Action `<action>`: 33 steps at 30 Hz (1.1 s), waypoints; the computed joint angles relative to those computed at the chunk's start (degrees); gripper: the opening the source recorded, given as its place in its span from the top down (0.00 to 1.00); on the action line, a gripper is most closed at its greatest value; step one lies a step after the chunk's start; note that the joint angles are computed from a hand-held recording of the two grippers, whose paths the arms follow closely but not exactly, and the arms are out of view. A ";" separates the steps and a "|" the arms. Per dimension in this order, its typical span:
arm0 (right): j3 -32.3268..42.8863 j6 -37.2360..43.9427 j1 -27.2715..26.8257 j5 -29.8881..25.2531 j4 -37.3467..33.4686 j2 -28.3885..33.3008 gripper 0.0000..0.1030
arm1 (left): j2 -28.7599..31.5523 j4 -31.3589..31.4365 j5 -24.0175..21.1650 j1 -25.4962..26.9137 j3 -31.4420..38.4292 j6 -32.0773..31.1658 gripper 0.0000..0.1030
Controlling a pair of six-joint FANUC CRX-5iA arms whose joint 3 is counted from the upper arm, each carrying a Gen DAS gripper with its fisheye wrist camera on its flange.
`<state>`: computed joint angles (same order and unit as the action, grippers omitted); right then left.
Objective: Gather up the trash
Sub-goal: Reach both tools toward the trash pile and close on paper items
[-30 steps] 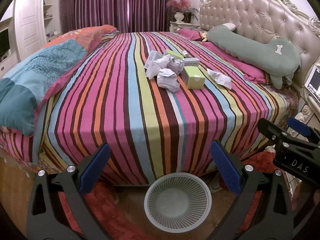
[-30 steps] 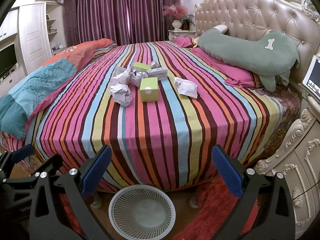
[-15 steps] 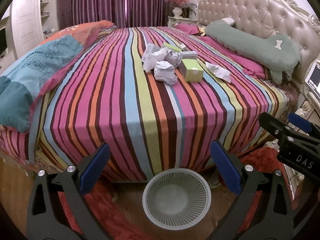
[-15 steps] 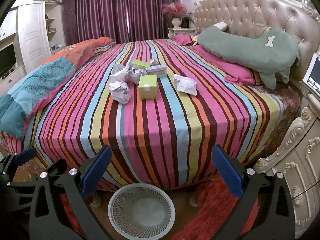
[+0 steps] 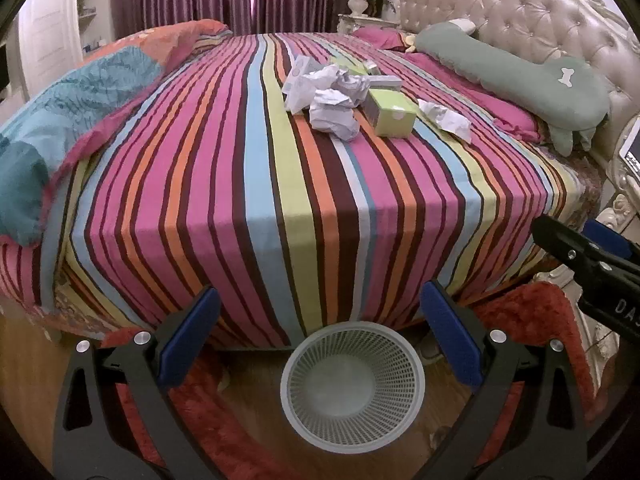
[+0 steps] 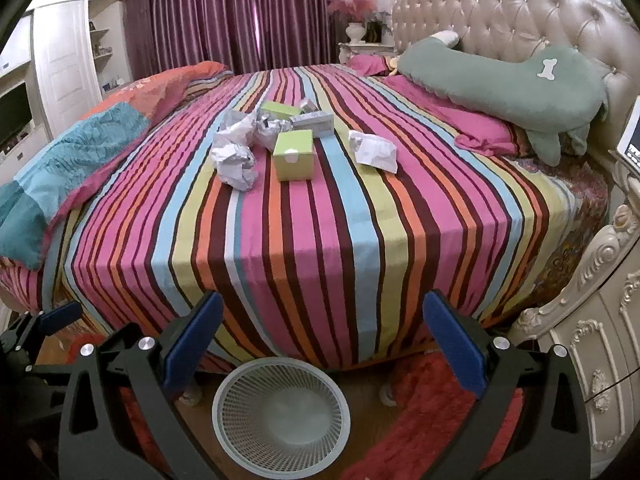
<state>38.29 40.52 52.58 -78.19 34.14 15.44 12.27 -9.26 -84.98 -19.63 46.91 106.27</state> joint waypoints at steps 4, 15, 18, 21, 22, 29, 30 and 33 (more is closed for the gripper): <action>0.16 -0.03 -0.65 0.03 -0.78 0.31 0.07 | 0.54 0.61 -0.07 0.71 -0.11 0.36 0.06; 3.63 2.54 -1.36 -1.29 -1.80 3.16 0.07 | 2.35 2.37 -0.32 2.52 0.70 0.59 0.06; 4.75 3.29 -1.69 -1.55 -1.84 4.10 0.07 | 3.61 3.14 -0.60 3.30 1.83 0.77 0.06; 5.74 3.52 -2.44 -1.59 -1.97 4.94 0.07 | 5.19 3.52 -1.07 3.70 3.60 0.60 0.06; 6.04 3.57 -2.81 -1.48 -2.00 5.23 0.07 | 5.88 3.85 -1.18 3.90 4.34 0.42 0.06; 12.56 5.89 -5.55 -3.22 -4.12 9.52 0.07 | 12.93 6.26 -3.23 4.82 14.01 0.22 0.06; 13.50 6.35 -5.91 -3.31 -4.56 10.10 0.07 | 14.13 6.29 -3.80 4.81 15.85 0.30 0.06; 16.93 7.86 -7.15 -3.68 -5.41 12.21 0.07 | 20.47 6.19 -7.69 4.97 26.44 0.66 0.06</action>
